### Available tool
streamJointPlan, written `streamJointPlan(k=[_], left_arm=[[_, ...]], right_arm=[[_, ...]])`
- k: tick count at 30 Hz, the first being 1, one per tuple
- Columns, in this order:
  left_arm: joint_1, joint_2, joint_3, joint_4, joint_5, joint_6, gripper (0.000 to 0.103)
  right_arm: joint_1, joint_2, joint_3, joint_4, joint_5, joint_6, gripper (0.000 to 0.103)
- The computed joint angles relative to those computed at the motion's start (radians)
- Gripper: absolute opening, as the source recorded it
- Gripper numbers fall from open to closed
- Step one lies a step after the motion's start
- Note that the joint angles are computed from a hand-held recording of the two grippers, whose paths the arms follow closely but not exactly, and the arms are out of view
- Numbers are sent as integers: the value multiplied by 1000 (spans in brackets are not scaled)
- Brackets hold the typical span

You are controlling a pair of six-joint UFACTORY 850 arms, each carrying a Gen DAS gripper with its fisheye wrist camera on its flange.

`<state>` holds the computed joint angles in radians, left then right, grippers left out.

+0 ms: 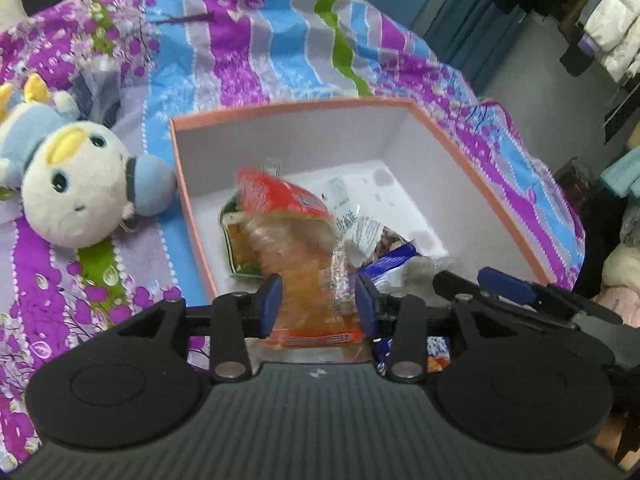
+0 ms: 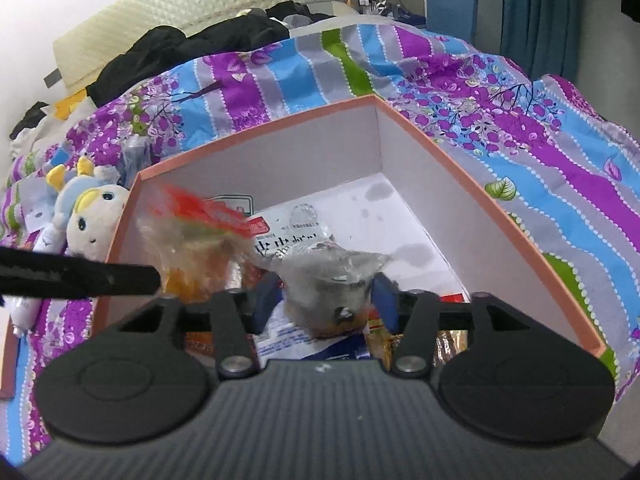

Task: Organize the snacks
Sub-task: 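Open both grippers to drop the packets into the pink box, then lift both tools back from the pink box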

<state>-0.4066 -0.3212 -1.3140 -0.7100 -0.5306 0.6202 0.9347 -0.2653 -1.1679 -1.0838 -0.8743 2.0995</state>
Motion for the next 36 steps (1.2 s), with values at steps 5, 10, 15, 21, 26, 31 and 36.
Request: streamJointPlan(k=[5, 10, 15, 21, 26, 31, 36], left_arm=[[12, 86, 51, -3, 14, 7, 46], [28, 213, 125, -22, 23, 31, 46], [36, 348, 206, -16, 24, 32, 46], [45, 496, 279, 1, 5, 37, 46], [72, 599, 325, -39, -46, 51, 46], [94, 685, 368, -75, -77, 78, 46], [113, 768, 412, -79, -106, 68, 46]], right_arm=[[48, 27, -10, -24, -73, 14, 58], [108, 56, -23, -55, -140, 46, 58], [175, 72, -46, -69, -204, 63, 58], [271, 78, -91, -69, -321, 58, 58], [344, 70, -133, -77, -412, 72, 58], [403, 49, -178, -84, -496, 80, 58], [448, 30, -214, -88, -547, 76, 58]])
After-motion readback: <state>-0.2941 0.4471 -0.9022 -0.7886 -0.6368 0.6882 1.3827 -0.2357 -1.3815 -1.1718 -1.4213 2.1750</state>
